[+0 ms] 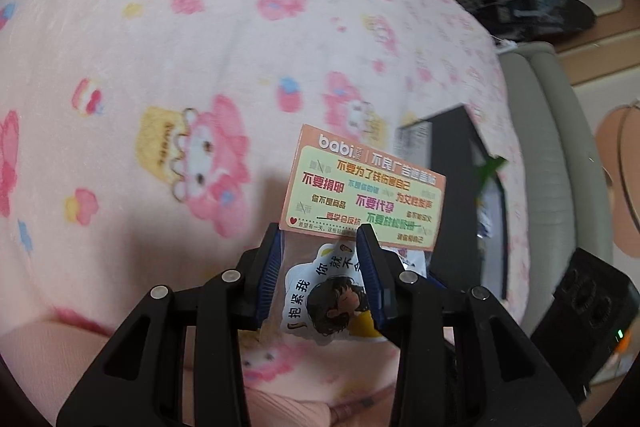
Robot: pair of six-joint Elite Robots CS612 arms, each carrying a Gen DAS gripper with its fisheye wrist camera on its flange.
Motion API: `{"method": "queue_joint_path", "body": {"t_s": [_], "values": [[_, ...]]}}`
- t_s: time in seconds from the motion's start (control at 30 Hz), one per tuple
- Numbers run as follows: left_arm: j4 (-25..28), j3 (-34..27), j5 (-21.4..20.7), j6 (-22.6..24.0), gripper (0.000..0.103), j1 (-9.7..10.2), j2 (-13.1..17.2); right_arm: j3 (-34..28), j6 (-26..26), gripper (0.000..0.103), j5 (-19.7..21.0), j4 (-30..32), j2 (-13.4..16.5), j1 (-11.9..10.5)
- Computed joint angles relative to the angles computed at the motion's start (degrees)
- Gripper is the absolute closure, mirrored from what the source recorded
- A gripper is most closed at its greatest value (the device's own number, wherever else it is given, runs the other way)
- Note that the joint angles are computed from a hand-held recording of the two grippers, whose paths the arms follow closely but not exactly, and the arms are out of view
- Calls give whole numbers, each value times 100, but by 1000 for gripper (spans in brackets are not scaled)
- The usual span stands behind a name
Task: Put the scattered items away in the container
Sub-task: 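Lift the card and sticker with the left gripper toward the black box, then lower the card and sticker into the box and open the left gripper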
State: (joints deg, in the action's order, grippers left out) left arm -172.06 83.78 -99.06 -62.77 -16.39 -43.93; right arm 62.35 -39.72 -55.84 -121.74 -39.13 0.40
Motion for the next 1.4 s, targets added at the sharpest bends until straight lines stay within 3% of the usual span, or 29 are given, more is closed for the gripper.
{"method": "queue_joint_path", "body": {"t_s": [0.13,0.27,0.57,0.77,0.97,1.23,1.4], "values": [[73,-163,285,383,66,-188,-146,25,35,49,367,-128,-95,-204],[256,-554,333,804,66,-360,-92,-18,200,49,635,-406,-116,-416],[1146,-2184,30,1452,66,-595,676,-540,745,49,643,-757,171,-821],[2049,-3197,-60,1819,66,-659,1209,-1119,1285,49,822,-453,620,-994],[2924,-3798,-24,1961,66,-668,1570,-1723,1427,49,429,199,997,-979],[3515,-3976,348,2083,66,-751,1627,-1663,1576,49,-424,-65,970,-901],[3555,-3910,536,2198,66,-782,1564,-1662,1996,49,-410,-347,987,-969]]}}
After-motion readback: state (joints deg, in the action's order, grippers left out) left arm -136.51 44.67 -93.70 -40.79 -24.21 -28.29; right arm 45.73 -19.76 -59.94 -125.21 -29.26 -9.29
